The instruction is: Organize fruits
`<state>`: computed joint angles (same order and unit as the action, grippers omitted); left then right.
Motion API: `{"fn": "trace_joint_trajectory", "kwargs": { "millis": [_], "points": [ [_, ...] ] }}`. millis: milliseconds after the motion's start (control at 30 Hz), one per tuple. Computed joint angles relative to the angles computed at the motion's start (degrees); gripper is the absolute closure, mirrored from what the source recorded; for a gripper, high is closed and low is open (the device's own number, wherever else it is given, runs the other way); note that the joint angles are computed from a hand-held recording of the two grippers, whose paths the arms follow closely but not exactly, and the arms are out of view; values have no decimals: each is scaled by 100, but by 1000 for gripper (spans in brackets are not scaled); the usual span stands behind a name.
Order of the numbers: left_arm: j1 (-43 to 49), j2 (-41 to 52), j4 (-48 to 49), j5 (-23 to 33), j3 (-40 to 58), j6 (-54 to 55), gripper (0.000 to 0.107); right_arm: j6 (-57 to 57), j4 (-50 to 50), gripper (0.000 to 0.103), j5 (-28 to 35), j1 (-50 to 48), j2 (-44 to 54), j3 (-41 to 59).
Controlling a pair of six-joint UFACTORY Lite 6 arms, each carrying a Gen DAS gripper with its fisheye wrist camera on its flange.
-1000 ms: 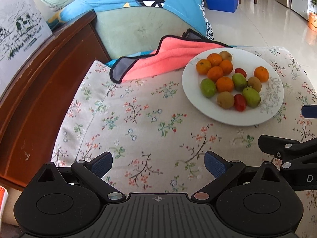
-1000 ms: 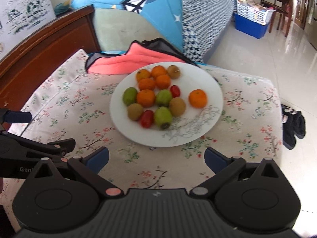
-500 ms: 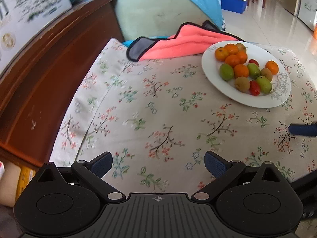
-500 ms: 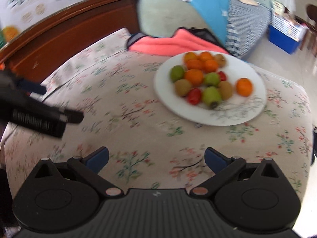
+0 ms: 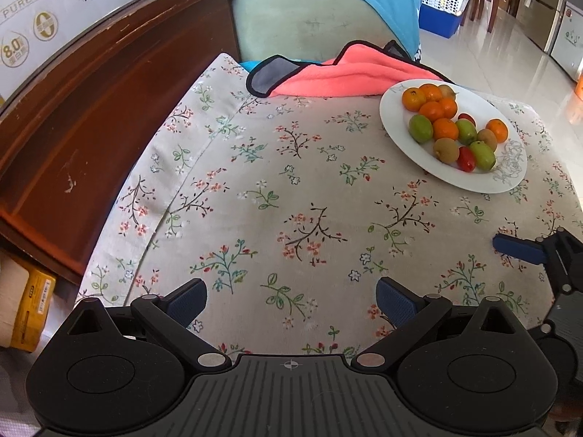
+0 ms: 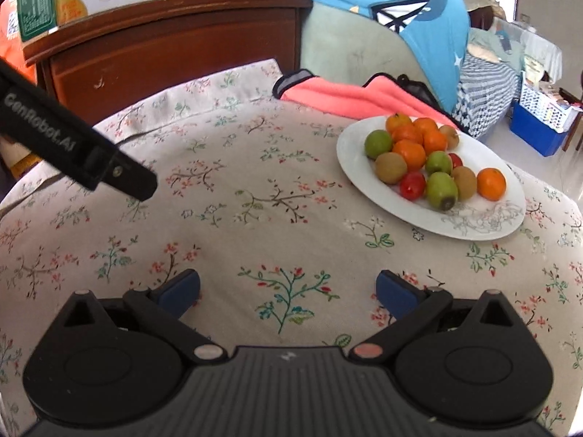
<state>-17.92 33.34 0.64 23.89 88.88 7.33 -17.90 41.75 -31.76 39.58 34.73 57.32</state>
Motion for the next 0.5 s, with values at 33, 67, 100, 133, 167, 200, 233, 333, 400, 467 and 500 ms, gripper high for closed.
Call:
{"fn": "trace_joint_trajectory", "kwargs": {
  "millis": [33, 67, 100, 133, 167, 200, 233, 333, 400, 467, 500],
  "points": [
    [8, -25, -31, -10, -35, 24, 7, 45, -23, 1, -91, 14, 41, 7],
    [16, -47, -56, -18, -64, 45, 7, 81, -32, 1, -184, 28, 88, 21],
    [25, -58, -82, -20, -77, 67, 7, 85, -4, 1, -264, 52, 139, 56],
    [31, -72, -105, -29, -100, 86, 7, 94, 15, 1, -357, 78, 196, 86],
    [39, -88, -116, -35, -123, 101, 7, 159, -31, 1, -482, 92, 268, 108],
    [42, -89, -106, -36, -127, 95, 7, 218, -65, 1, -579, 110, 327, 131],
    [49, -94, -99, -38, -135, 95, 7, 306, -114, 1, -677, 122, 381, 142],
    [51, -91, -77, -35, -131, 73, 7, 357, -137, 1, -705, 104, 471, 245],
    [53, -91, -119, -27, -133, 123, 7, 352, -162, 1, -685, 94, 487, 276],
    [54, -95, -156, -31, -137, 170, 7, 397, -216, 1, -694, 77, 490, 267],
    [55, -95, -156, -35, -140, 172, 7, 398, -224, 1, -691, 70, 487, 265]
  ]
}}
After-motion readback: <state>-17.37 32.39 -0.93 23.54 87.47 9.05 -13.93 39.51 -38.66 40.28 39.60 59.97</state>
